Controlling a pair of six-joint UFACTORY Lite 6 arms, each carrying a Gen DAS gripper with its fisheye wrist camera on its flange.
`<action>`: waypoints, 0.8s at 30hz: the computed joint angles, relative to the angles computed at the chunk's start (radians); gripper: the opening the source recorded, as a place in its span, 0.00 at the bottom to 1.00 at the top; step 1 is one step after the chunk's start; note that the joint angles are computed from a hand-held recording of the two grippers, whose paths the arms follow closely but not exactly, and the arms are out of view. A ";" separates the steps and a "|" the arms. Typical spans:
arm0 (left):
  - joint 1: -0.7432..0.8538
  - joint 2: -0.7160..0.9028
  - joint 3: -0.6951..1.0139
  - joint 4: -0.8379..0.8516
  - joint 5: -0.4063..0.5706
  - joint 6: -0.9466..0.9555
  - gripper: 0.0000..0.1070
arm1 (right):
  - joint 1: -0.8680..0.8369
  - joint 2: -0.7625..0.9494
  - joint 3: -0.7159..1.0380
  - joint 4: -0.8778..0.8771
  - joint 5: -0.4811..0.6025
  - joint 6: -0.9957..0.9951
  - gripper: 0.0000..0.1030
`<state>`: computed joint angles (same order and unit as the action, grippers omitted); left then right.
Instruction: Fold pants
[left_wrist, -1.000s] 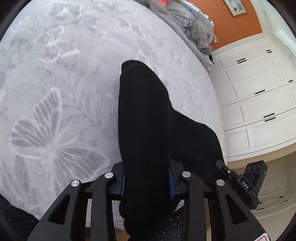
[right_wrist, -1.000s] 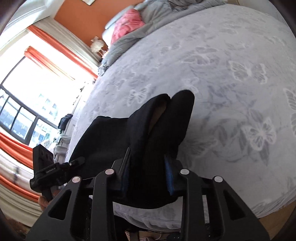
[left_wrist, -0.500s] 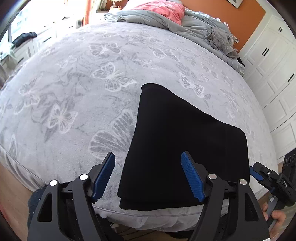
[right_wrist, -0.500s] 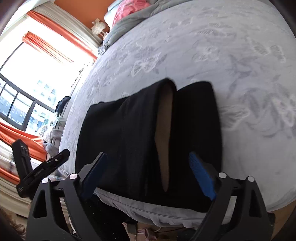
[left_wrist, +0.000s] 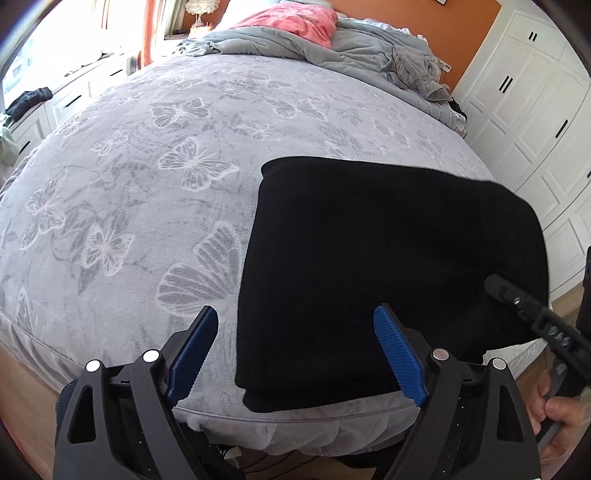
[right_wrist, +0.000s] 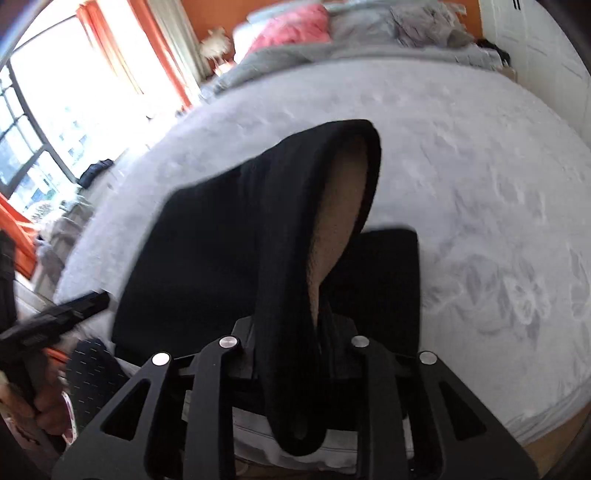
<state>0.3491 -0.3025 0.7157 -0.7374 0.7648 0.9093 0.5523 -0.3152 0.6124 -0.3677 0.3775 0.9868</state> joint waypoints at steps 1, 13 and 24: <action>-0.009 0.020 -0.003 0.000 -0.012 0.000 0.78 | -0.054 0.034 -0.063 0.105 -0.081 -0.095 0.26; -0.061 0.227 0.051 0.032 -0.097 -0.090 0.78 | -0.065 0.025 0.047 0.060 -0.148 -0.053 0.32; -0.067 0.259 0.046 0.035 -0.129 -0.072 0.81 | 0.038 -0.098 0.027 -0.423 0.020 0.450 0.15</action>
